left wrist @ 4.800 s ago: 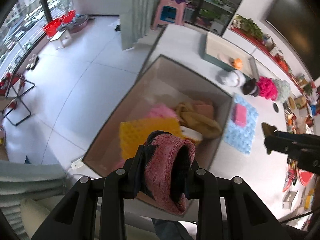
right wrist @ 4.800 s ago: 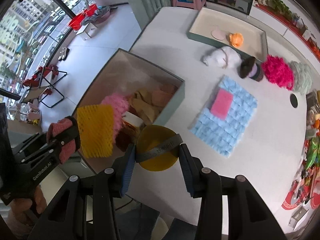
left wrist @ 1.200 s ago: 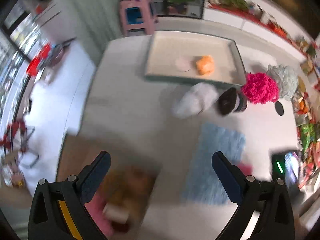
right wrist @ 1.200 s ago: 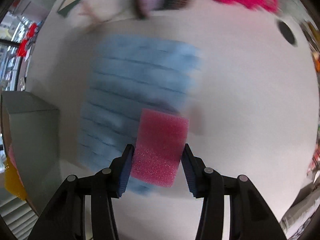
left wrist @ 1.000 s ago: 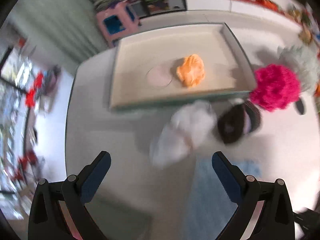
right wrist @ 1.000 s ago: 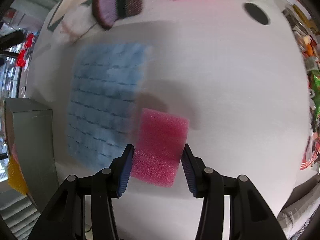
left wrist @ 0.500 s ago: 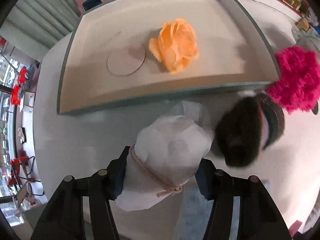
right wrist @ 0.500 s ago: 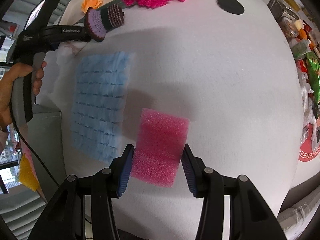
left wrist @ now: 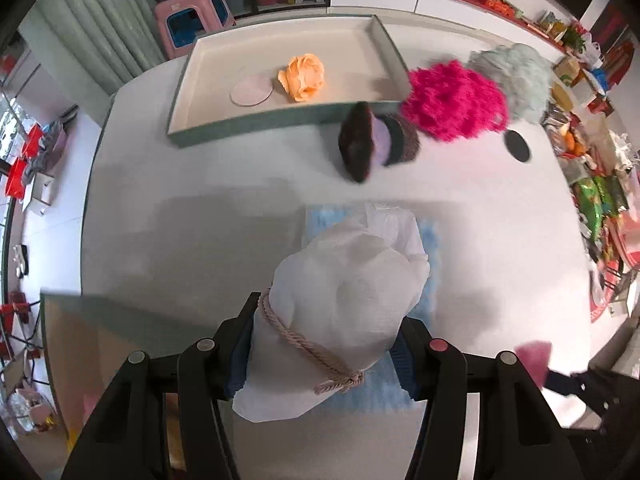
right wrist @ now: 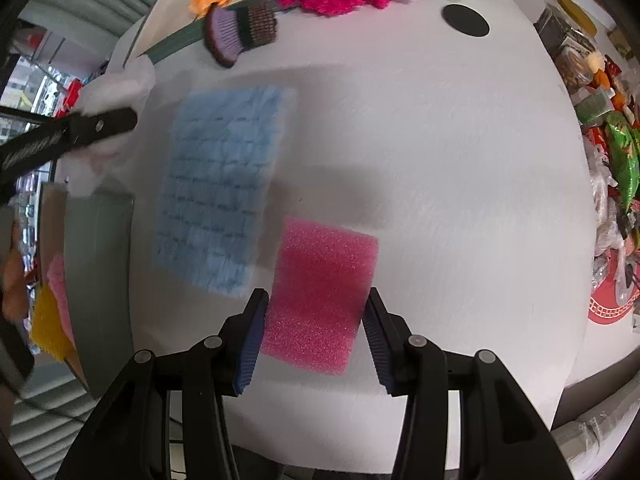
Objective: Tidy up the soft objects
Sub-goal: 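Carry the cloth bundle and pink sponge over the grey box with both tools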
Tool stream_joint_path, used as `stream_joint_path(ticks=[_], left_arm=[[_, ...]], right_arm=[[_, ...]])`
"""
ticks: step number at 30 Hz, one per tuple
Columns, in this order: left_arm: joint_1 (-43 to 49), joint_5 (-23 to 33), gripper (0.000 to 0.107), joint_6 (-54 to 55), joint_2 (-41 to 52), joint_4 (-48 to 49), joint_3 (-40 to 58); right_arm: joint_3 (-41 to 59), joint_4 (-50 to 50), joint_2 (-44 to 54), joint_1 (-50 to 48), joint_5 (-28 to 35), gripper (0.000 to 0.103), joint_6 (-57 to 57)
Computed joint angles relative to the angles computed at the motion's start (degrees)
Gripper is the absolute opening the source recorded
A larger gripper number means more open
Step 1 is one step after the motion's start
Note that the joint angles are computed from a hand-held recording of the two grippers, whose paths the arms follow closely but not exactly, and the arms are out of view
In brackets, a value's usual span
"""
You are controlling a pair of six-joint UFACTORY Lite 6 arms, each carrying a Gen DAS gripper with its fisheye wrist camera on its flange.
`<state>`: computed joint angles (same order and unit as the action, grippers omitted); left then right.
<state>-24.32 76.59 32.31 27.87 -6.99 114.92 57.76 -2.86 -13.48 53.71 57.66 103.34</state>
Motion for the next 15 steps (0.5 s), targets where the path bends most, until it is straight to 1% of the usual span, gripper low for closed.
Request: stream_joint_path(ticks=[1,2,3,6,12,15], left_arm=[[1.1,-0.4,0.059,0.9,-1.6,-0.7,-1.6],[2.3,1.3,0.059,1.9,-3.2,-1.3,-2.1],[3.6,1.6,0.059,3.0,-3.0,-1.9,-1.7],[7.0,2.7,0.059,4.5,-6.5,-3.1,-3.7],[15.3,8.5,0.059,7.1,-6.2,-5.9,2.5],[20.1,11.6,0.059,9.3,-4.3,-7.5,7.8]], right_arm=[[2.0,-0.4,1.4,0.8,0.8,0.051,0.6],[3.4,-0.8,2.3,1.2,1.4,0.051,1.0],[4.7,-1.1,3.3,1.4,1.9,0.051,1.2],[12.2,-2.8,9.0,2.5,4.7,0.051,1.7],[30.8,-5.9,20.5,4.0,12.5,0.051,0.7],[42.4,-7.2,27.6,4.4,17.3,0.051,-1.2]])
